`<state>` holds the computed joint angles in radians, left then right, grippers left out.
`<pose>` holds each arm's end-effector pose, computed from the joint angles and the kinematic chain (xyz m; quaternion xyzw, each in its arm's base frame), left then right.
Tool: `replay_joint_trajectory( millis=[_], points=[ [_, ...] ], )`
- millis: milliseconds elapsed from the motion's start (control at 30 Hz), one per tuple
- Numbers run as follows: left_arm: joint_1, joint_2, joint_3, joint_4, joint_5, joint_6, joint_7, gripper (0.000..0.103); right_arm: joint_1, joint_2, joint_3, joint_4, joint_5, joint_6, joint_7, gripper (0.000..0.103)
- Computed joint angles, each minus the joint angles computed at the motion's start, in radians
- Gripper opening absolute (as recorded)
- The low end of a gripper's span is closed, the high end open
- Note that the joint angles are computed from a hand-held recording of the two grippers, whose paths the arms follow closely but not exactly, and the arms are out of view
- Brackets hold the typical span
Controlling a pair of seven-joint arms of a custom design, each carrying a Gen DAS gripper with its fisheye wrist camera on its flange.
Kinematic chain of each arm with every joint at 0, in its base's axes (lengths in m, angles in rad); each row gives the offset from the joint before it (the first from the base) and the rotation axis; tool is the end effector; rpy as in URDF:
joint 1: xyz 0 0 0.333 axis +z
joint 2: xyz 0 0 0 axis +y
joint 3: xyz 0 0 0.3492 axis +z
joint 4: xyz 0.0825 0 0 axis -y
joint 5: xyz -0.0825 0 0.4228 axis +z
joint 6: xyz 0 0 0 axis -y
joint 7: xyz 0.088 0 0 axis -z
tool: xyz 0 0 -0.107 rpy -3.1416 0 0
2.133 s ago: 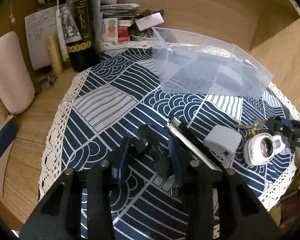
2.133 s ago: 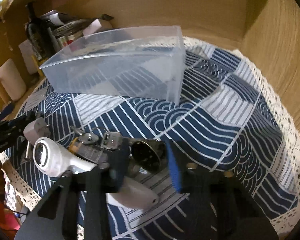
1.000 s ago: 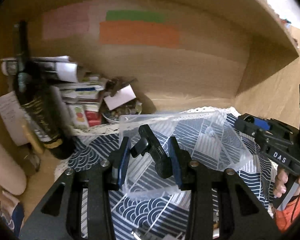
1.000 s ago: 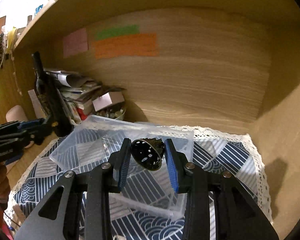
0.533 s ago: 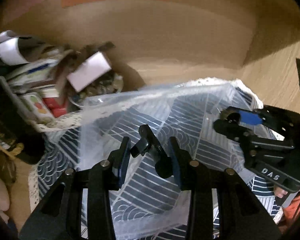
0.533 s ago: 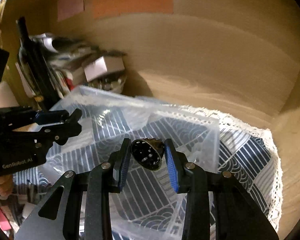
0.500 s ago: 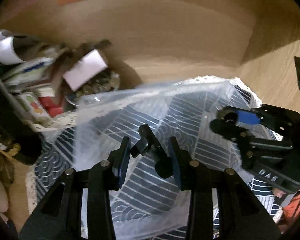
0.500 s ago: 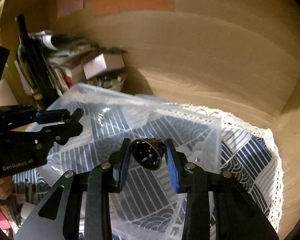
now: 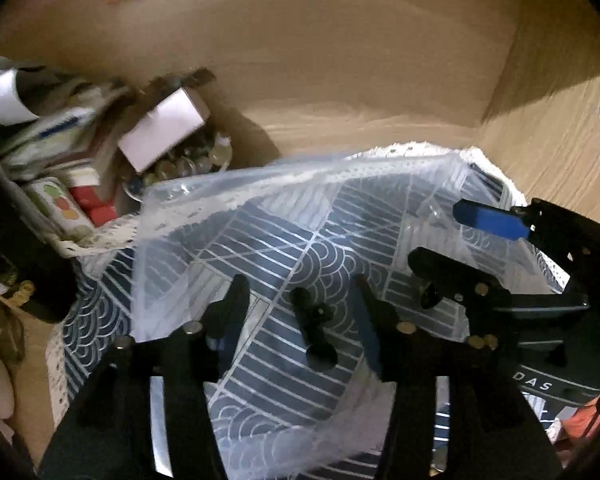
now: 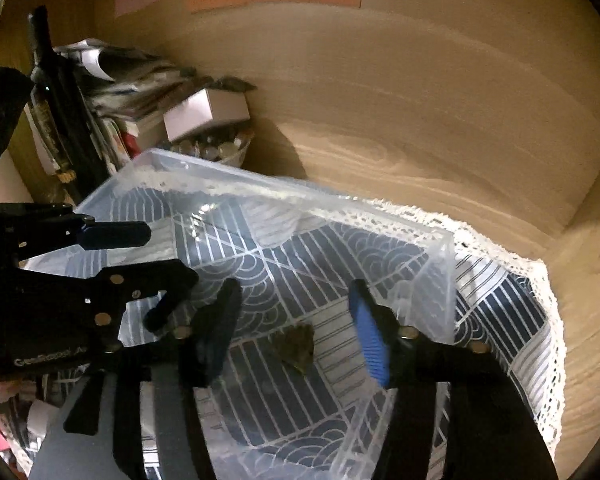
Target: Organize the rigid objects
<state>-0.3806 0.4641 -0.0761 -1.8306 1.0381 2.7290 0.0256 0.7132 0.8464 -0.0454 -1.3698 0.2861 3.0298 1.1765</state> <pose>0.6291 -0.3395 0.3181 -0.7354 0.5867 -0.2484 0.2309 0.6656 0.5129 0.3034 -0.8538 0.3358 -0.1913 0.3487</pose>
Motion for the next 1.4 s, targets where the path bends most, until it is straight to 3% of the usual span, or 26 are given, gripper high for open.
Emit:
replay_joint_trajectory(
  millis=[167,300,533,700,867,1200,1400],
  points=[
    [-0.048,-0.082,0.014,-0.055,0.122,-0.071,-0.118,0.072,-0.028,-0.079,0.054,-0.114,0.039,0.091,-0.045,0.059],
    [-0.050,-0.156,-0.014,-0.117,0.218,-0.113,-0.238,0.094,-0.093,-0.156,0.160,-0.231,0.098,0.188,-0.122,0.071],
    [-0.046,-0.254,-0.098,-0.222,0.309,-0.224,-0.349,0.099,-0.260,-0.248,0.404,-0.434,0.142,0.358,-0.241,0.075],
    [-0.043,-0.292,-0.142,-0.297,0.311,-0.257,-0.397,0.099,-0.337,-0.274,0.509,-0.550,0.086,0.432,-0.222,0.075],
    [-0.046,-0.304,-0.169,-0.362,0.265,-0.276,-0.422,0.099,-0.406,-0.274,0.577,-0.629,-0.009,0.442,-0.162,0.075],
    [-0.057,-0.298,-0.183,-0.464,0.253,-0.236,-0.546,0.099,-0.413,-0.261,0.580,-0.698,-0.061,0.404,-0.133,0.075],
    [-0.064,-0.269,-0.182,-0.468,0.281,-0.186,-0.561,0.081,-0.344,-0.234,0.525,-0.663,-0.029,0.322,-0.188,0.070]
  ],
)
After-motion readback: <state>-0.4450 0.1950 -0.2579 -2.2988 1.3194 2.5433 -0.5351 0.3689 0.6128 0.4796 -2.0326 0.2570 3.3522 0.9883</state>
